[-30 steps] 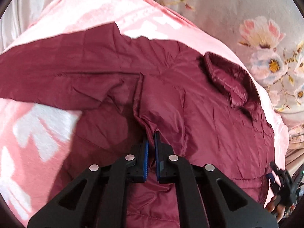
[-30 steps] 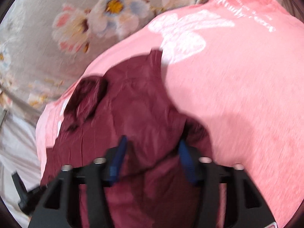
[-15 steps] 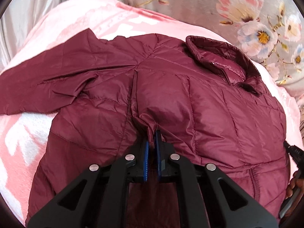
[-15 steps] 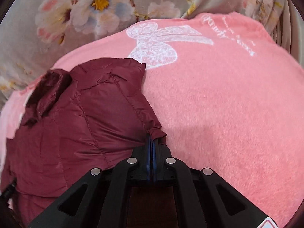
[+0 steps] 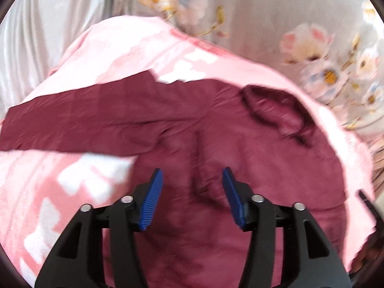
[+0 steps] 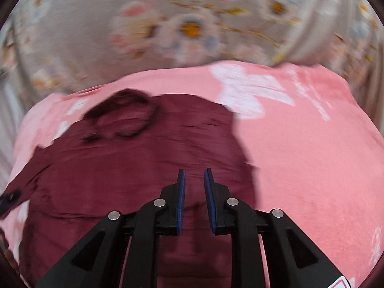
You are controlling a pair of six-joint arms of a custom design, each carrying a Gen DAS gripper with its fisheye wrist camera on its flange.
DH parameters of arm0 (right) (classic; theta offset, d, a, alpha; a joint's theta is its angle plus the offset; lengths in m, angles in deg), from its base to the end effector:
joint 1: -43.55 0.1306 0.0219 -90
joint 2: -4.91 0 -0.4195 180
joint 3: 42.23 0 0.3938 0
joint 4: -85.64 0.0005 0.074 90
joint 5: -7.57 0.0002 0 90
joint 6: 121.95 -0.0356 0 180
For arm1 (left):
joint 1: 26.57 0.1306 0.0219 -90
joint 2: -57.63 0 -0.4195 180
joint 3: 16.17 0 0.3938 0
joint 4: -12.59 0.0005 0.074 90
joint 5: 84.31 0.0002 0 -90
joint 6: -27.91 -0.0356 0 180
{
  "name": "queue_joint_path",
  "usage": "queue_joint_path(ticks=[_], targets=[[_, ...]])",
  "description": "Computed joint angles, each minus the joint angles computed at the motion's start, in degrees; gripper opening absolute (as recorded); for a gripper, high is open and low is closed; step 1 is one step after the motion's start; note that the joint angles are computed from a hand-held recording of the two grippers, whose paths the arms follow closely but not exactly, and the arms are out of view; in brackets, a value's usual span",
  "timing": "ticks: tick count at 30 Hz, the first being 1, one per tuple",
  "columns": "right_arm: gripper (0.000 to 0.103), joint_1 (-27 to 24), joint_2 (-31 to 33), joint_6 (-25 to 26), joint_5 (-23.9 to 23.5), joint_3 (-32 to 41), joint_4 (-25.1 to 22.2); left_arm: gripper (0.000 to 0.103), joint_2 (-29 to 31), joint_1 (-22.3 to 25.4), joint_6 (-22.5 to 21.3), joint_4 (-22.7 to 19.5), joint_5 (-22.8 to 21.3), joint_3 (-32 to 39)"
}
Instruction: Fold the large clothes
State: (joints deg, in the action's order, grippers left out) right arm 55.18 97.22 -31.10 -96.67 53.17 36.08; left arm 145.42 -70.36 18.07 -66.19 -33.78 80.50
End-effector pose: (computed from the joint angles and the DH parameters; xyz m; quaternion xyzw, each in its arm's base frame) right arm 0.4946 0.1102 0.4922 -0.1459 0.9111 0.1492 0.3555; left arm 0.3254 -0.2812 0.5152 -0.3452 0.8621 0.0112 0.3707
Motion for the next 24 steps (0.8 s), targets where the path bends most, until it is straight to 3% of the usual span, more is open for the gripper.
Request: queue_joint_path(ticks=[4,9,11,15,18,22,24], targets=[[0.018,6.8,0.9,3.4,-1.1,1.3,-2.6,0.059,4.8,1.2,-4.8,3.5,4.0,2.7],[0.018,11.4,2.5,4.9,3.2,-1.3,-2.3,0.059,7.9,1.7,-3.2,6.2,8.2,0.3],[0.016,11.6,3.7,4.8,4.2,-1.9,-2.6,0.059,8.1,1.3,-3.5,7.1,6.9,-0.8],[0.016,11.1,3.7,3.3,2.4,-3.6,-1.0,0.063,10.6,0.3,-4.8,4.2,3.8,1.2],[0.016,12.3,2.6,4.0,5.4,-5.6,1.5,0.065,11.3,0.0,-5.2,3.5,2.6,1.6],[0.016,13.0,2.1,4.6,7.1,-6.2,2.2,0.067,10.5,0.0,-5.7,5.1,2.5,0.5],[0.016,12.7,2.1,4.6,6.7,-6.2,2.1,0.067,8.3,0.1,-6.3,8.7,3.2,-1.8]])
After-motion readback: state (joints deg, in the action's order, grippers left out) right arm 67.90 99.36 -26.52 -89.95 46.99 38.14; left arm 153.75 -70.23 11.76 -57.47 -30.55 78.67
